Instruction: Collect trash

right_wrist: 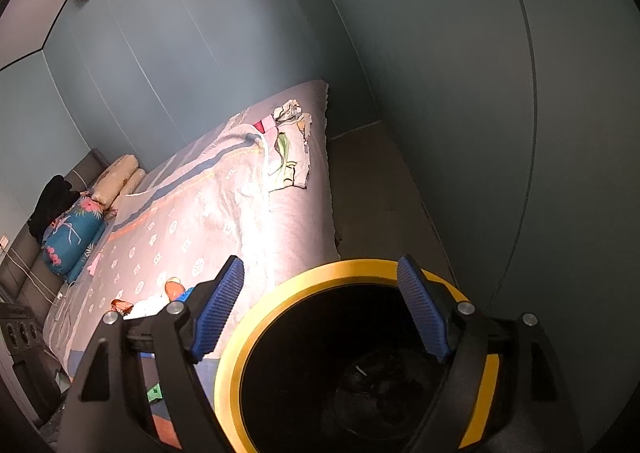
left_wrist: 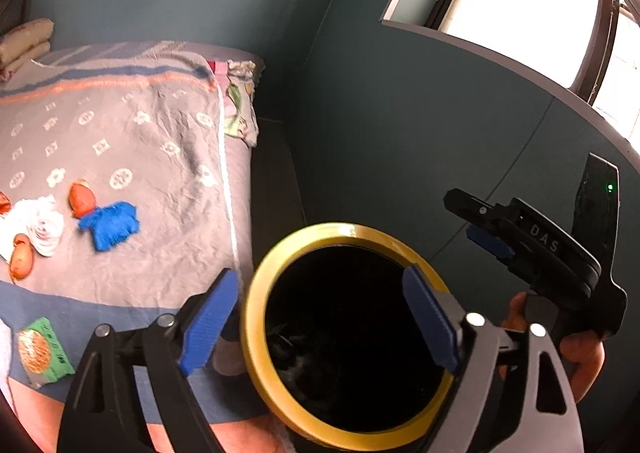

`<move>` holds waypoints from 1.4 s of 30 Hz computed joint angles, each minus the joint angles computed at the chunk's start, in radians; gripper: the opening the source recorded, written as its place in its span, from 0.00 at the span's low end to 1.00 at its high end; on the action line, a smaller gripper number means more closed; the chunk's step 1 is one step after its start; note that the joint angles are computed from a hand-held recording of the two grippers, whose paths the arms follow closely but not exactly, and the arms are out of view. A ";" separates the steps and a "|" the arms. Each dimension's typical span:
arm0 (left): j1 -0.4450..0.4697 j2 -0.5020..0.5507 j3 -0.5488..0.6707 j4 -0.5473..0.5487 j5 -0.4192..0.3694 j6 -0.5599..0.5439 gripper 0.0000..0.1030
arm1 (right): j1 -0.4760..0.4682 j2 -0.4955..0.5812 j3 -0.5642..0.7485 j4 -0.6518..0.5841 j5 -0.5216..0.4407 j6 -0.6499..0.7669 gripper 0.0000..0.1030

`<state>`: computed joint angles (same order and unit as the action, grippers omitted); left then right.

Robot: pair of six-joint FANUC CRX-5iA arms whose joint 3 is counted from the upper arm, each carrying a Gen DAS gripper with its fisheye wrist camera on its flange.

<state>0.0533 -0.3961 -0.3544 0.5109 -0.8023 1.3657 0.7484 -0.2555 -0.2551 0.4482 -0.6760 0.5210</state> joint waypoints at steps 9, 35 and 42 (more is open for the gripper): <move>0.064 -0.060 0.029 -0.077 -0.021 0.033 0.86 | 0.018 -0.011 -0.008 0.033 0.033 0.031 0.74; 0.455 -0.279 -0.040 -0.045 -0.114 -0.043 0.92 | 0.198 0.026 0.081 0.122 0.054 0.104 0.80; 0.632 -0.347 -0.082 0.022 -0.175 -0.140 0.92 | 0.254 0.061 0.125 0.110 0.044 0.150 0.82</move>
<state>0.6853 -0.7432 -0.4364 0.5333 -0.9768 1.2252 1.0024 -0.1946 -0.1297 0.5587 -0.6322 0.6713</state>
